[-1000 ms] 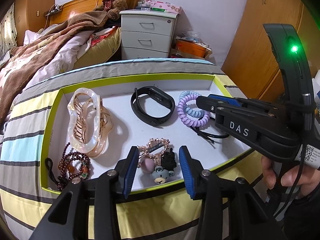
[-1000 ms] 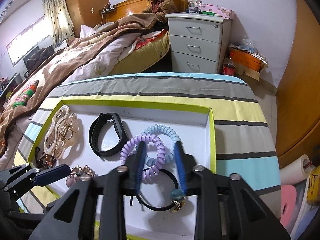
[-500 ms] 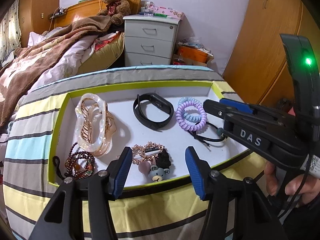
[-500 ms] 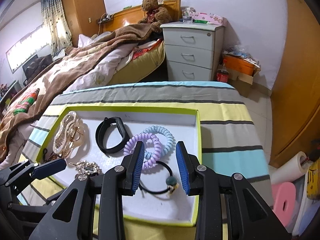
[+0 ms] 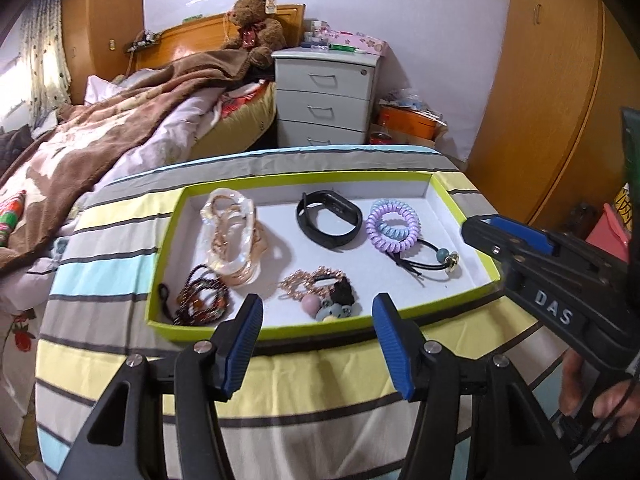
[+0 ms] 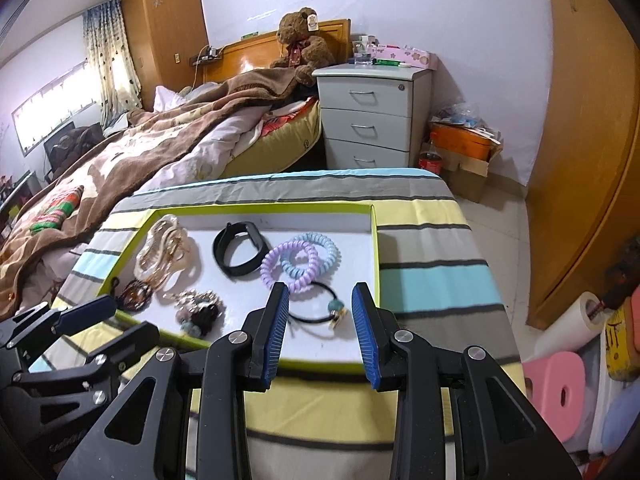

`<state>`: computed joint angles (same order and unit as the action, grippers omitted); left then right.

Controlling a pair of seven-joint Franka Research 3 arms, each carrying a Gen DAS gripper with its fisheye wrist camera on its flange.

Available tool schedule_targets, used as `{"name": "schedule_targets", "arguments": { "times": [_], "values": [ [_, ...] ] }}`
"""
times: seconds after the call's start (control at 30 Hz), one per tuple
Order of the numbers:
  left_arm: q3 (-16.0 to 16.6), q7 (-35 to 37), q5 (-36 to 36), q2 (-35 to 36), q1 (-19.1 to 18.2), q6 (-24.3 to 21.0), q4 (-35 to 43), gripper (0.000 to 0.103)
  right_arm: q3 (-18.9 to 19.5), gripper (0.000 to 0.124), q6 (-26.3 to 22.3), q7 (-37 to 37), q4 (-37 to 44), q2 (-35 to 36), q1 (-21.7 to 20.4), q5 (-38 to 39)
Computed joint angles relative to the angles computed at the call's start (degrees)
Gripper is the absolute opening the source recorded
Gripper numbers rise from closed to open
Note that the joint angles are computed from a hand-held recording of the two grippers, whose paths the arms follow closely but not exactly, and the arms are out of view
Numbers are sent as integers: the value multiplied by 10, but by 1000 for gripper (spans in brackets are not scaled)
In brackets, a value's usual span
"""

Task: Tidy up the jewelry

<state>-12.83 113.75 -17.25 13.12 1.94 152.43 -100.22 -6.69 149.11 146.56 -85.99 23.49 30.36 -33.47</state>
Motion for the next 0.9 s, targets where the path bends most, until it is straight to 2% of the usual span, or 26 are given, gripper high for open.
{"name": "schedule_targets", "arguments": {
  "times": [0.23, 0.37, 0.63, 0.9],
  "values": [
    [17, -41, 35, -44, -10, 58, -64, 59, -1, 34, 12, 62, -52, -43, 17, -53],
    [19, -39, 23, -67, -8, 83, -94, 59, 10, 34, 10, 97, -75, -63, 20, -89],
    [32, -32, 16, -99, -18, 109, -138, 59, 38, 34, -4, 152, -102, -85, 18, -146],
    [44, -7, -29, -119, -28, 117, -162, 59, 55, 34, -12, 182, -119, -100, 13, -182]
  ]
}}
